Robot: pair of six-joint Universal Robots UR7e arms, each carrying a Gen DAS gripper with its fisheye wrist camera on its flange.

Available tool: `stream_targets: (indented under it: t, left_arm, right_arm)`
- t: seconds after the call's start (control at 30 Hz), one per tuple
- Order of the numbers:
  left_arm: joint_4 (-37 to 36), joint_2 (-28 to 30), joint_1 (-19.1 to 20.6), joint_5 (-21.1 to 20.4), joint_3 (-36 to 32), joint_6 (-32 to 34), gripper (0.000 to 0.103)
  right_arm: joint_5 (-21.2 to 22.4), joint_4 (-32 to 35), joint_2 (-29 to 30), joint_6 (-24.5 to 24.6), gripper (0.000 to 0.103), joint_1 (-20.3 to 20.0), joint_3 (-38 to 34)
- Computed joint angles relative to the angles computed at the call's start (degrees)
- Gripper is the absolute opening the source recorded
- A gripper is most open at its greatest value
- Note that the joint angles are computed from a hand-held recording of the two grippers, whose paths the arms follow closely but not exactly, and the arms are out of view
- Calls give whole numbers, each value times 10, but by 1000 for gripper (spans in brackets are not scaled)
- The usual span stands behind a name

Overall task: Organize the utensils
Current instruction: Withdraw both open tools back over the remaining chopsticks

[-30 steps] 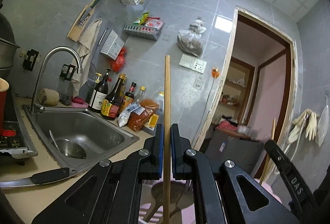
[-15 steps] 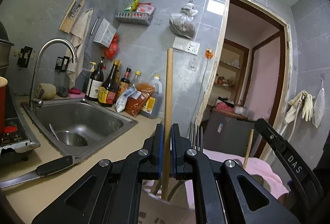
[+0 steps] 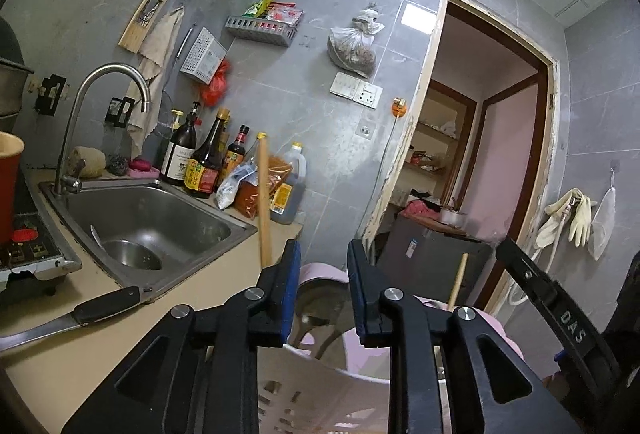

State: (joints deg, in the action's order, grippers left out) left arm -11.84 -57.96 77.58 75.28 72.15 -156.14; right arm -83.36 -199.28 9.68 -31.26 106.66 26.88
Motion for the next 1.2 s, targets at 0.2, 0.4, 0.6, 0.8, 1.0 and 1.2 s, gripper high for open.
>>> stream_targets:
  t: [0.2, 0.4, 0.6, 0.8, 1.0, 1.2]
  left_arm:
    - [24, -4, -20, -3, 4, 23, 29]
    - [70, 7, -42, 2, -2, 68, 41]
    - [128, 23, -57, 19, -18, 68, 64]
    - [201, 45, -70, 30, -43, 55, 82]
    - [272, 72, -86, 5, -65, 45, 86]
    - [383, 136, -93, -37, -127, 29, 86]
  right_arm:
    - [-27, -77, -74, -25, 46, -3, 133]
    - [-77, -137, -140, -62, 65, -6, 242]
    - [-119, -180, -205, -97, 82, -13, 349]
    - [-157, -208, -256, -114, 98, -24, 432]
    - [-181, -212, -299, -116, 103, -40, 500]
    - [-214, -173, -323, -115, 103, -50, 535]
